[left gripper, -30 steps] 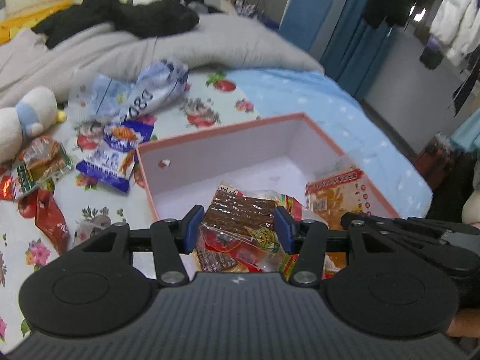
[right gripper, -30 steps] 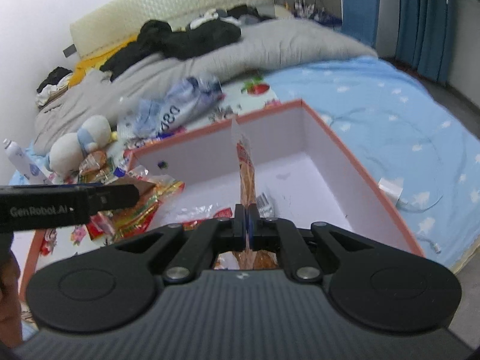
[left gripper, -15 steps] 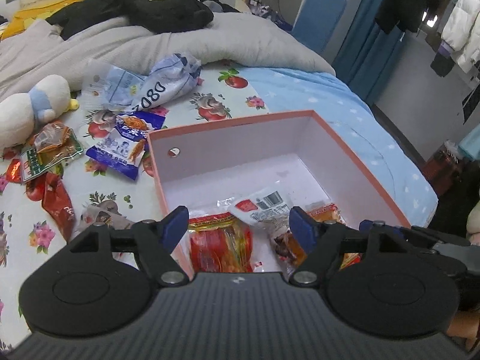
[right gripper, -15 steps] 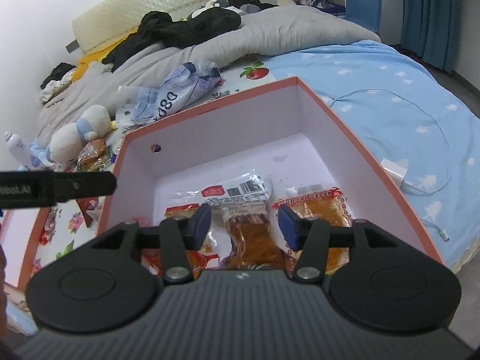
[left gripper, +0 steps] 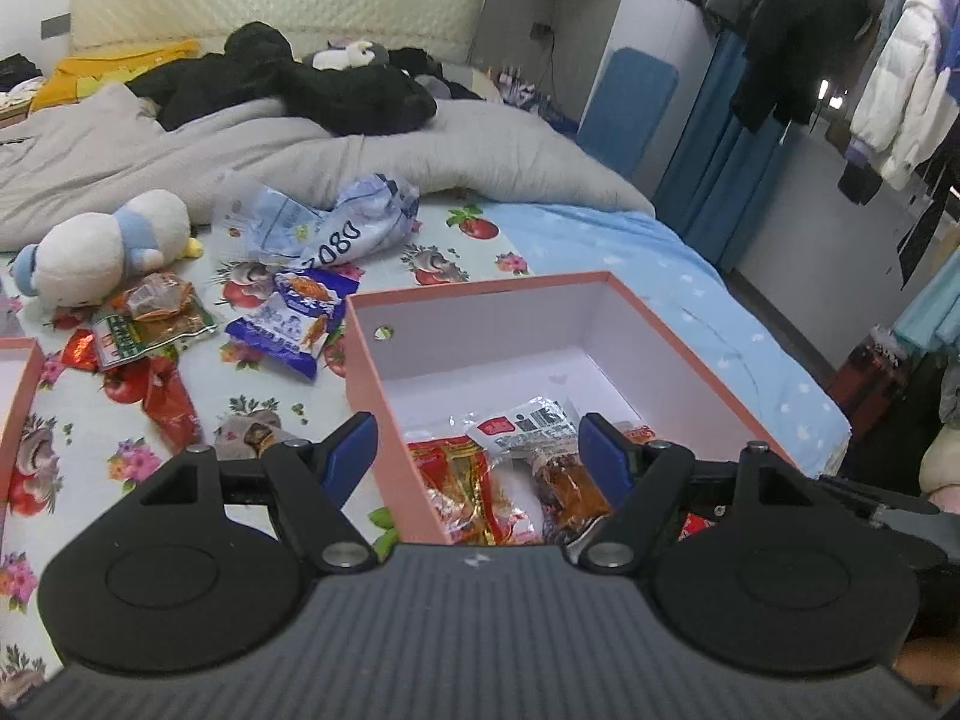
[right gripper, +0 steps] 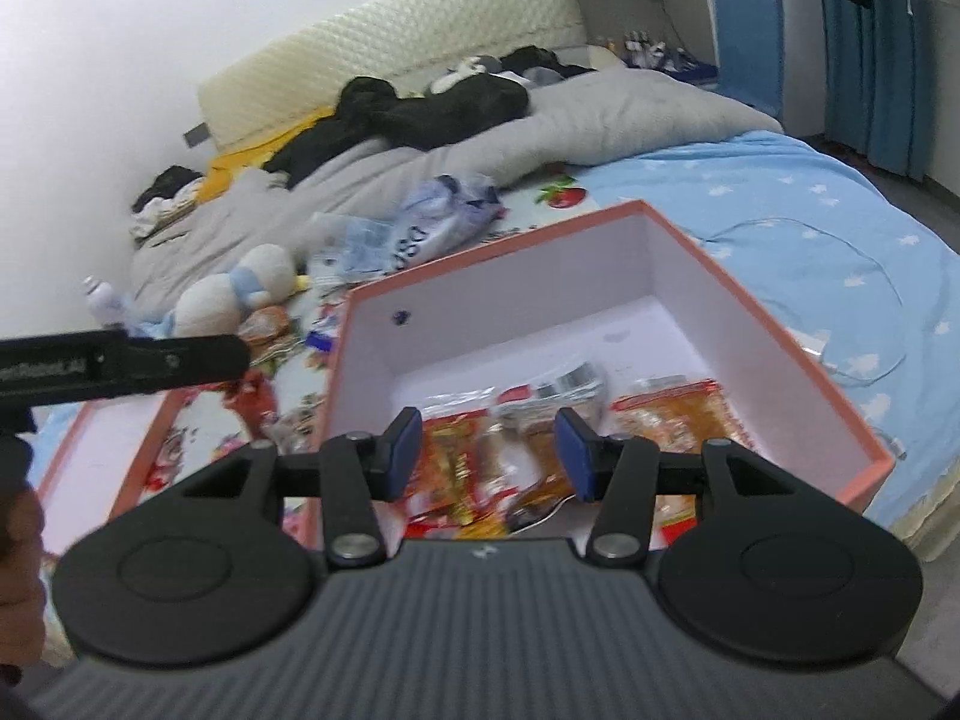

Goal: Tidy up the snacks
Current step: 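Open the right gripper over the box and withdraw both grippers toward the pile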

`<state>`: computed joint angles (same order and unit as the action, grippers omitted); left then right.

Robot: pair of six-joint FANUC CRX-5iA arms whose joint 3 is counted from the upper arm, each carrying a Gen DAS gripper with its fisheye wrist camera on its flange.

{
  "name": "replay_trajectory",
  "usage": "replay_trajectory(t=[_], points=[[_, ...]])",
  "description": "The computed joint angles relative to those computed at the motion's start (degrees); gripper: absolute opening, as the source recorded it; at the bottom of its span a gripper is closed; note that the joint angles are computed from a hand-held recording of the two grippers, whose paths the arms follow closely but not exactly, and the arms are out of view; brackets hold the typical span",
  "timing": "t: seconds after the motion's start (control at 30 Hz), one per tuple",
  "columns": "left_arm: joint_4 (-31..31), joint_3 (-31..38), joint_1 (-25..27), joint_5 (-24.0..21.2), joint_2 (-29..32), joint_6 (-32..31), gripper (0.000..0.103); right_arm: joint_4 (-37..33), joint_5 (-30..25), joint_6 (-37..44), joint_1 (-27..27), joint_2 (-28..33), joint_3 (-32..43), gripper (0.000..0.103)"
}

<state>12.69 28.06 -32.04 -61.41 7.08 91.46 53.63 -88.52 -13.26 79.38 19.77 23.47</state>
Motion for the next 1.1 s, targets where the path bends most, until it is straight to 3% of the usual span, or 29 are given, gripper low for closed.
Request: replay_trajectory(t=[0.37, 0.73, 0.93, 1.1], points=[[2.4, -14.8, 4.5, 5.0, -13.0, -3.2, 0.078, 3.9, -0.5, 0.2, 3.1, 6.0, 6.7, 0.052], [4.1, -25.7, 9.1, 4.3, -23.8, -0.9, 0.078, 3.6, 0.8, 1.0, 6.0, 10.7, 11.6, 0.052], [5.8, -30.3, 13.7, 1.7, -28.5, -2.9, 0.078, 2.0, 0.5, -0.9, 8.1, 13.0, 15.4, 0.052], [7.7, -32.7, 17.5, 0.5, -30.4, -4.1, 0.078, 1.2, 0.4, 2.1, 7.6, 15.1, 18.4, 0.052]])
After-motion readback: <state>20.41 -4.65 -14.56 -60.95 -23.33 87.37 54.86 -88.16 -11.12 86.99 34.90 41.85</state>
